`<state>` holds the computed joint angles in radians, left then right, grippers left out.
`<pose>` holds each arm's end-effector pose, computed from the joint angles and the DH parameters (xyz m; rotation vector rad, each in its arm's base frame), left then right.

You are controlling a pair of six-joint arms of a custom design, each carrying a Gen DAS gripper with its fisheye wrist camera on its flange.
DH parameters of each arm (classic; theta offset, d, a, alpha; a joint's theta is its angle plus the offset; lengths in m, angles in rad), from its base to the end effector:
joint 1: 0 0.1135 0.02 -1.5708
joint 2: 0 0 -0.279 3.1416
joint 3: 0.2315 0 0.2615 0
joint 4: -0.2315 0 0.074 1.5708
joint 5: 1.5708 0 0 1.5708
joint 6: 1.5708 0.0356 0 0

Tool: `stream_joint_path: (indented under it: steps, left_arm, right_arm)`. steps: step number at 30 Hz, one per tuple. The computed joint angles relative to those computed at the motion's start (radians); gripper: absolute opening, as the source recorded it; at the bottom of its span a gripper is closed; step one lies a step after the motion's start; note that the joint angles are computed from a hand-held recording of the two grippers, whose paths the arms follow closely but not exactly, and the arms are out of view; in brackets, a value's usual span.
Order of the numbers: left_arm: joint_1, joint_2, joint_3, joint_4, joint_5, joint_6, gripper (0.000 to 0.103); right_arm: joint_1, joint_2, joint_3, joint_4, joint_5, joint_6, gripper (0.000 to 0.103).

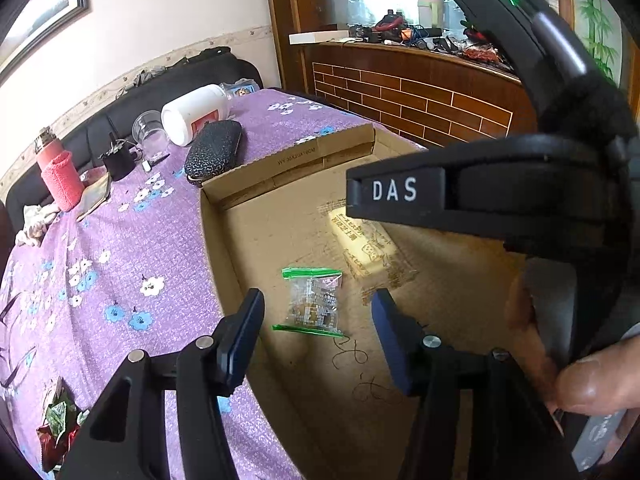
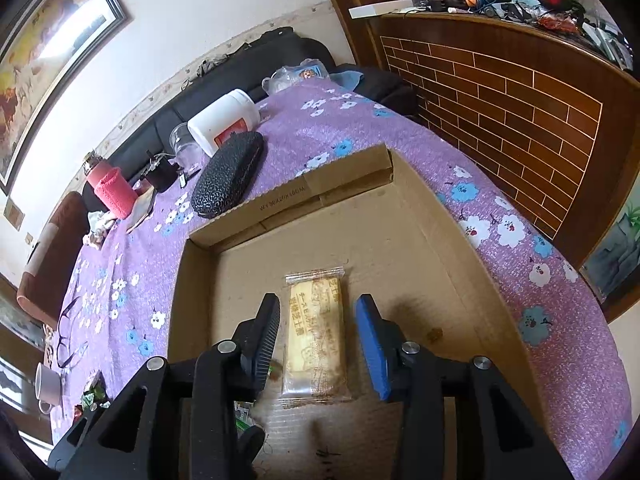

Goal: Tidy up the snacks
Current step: 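Open both grippers to drop the bread packet and green candy into the tray, then move both grippers back to the snack pile on the table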

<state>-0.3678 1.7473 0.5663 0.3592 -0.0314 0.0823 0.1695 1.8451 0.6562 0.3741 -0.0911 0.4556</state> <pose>0.2764 -0.1053 0.0953 0.5199 2.3371 -0.0967 0.3160 0.0574 0.0886 0.3016 2.4007 0.4003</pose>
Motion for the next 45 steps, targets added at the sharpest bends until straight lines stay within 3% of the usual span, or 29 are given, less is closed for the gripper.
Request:
stream_joint_path:
  steps: [8,17,21,24,30,35,40,45]
  left_arm:
    - [0.034,-0.130,-0.014,-0.125,0.036,-0.016,0.055]
    - [0.135,-0.412,-0.136,-0.254,0.099,0.031,0.055]
    - [0.293,-0.566,-0.195,-0.341,0.197,0.115,0.061]
    - [0.492,-0.621,-0.211,-0.407,0.332,0.197,0.062]
    - [0.957,-0.511,-0.138,-0.522,0.597,0.404,0.062]
    - [1.227,-0.306,-0.030,-0.553,0.679,0.563,0.062]
    - [1.333,-0.094,0.090,-0.599,0.691,0.621,0.062]
    - [1.356,-0.008,0.145,-0.677,0.734,0.675,0.062]
  right_arm:
    - [0.005,-0.019,-0.028,0.053,0.027,-0.001,0.042]
    - [0.027,-0.078,-0.077,0.099,0.062,0.013,0.043]
    - [0.071,-0.187,-0.144,0.105,0.051,0.050,0.049]
    - [0.173,-0.262,-0.183,0.095,0.102,0.054,0.054]
    - [0.423,-0.272,-0.187,0.077,0.152,0.063,0.055]
    - [0.588,-0.166,-0.137,0.091,0.163,0.074,0.055]
    - [0.640,-0.053,-0.073,0.094,0.109,0.102,0.055]
    - [0.658,-0.032,-0.074,0.107,0.121,0.112,0.055]
